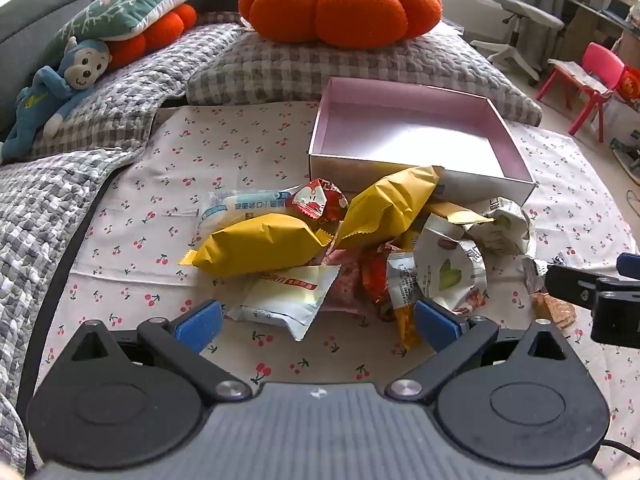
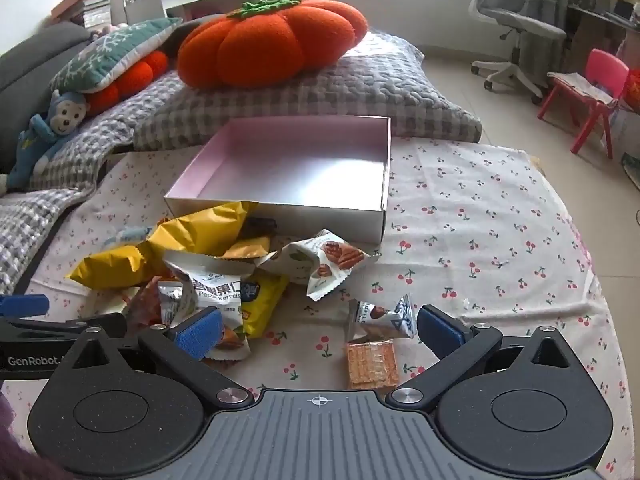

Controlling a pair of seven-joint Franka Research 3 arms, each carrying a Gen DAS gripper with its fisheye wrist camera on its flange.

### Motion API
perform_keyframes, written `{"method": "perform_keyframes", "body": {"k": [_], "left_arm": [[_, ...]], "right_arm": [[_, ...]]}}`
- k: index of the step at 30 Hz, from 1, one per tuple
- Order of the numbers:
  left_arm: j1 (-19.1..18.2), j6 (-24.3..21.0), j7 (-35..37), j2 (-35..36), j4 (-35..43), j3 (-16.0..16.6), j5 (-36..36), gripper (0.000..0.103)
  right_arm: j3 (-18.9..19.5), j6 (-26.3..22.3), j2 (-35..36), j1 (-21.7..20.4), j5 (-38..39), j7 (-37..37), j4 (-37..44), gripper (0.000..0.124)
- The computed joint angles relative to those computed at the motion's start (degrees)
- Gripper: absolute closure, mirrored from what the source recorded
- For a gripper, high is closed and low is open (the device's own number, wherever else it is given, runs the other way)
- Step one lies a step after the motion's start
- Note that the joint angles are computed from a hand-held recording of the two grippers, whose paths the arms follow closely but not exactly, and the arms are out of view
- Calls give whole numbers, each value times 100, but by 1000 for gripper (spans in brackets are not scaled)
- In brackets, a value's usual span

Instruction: Organize snacks

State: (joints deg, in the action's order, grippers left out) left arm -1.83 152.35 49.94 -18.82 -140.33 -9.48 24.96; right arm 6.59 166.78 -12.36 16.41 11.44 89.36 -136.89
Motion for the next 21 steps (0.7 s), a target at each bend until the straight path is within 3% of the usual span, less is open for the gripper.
{"method": "perform_keyframes", "body": {"k": [6, 21], "left_arm": [[7, -8, -12, 17, 15, -4, 15, 0], [5, -12, 11, -37, -28, 15, 1, 0]], "right_arm": [[164, -24, 8, -217, -434, 439, -5, 21], [57, -170, 35, -88, -365, 475, 31, 21]]}}
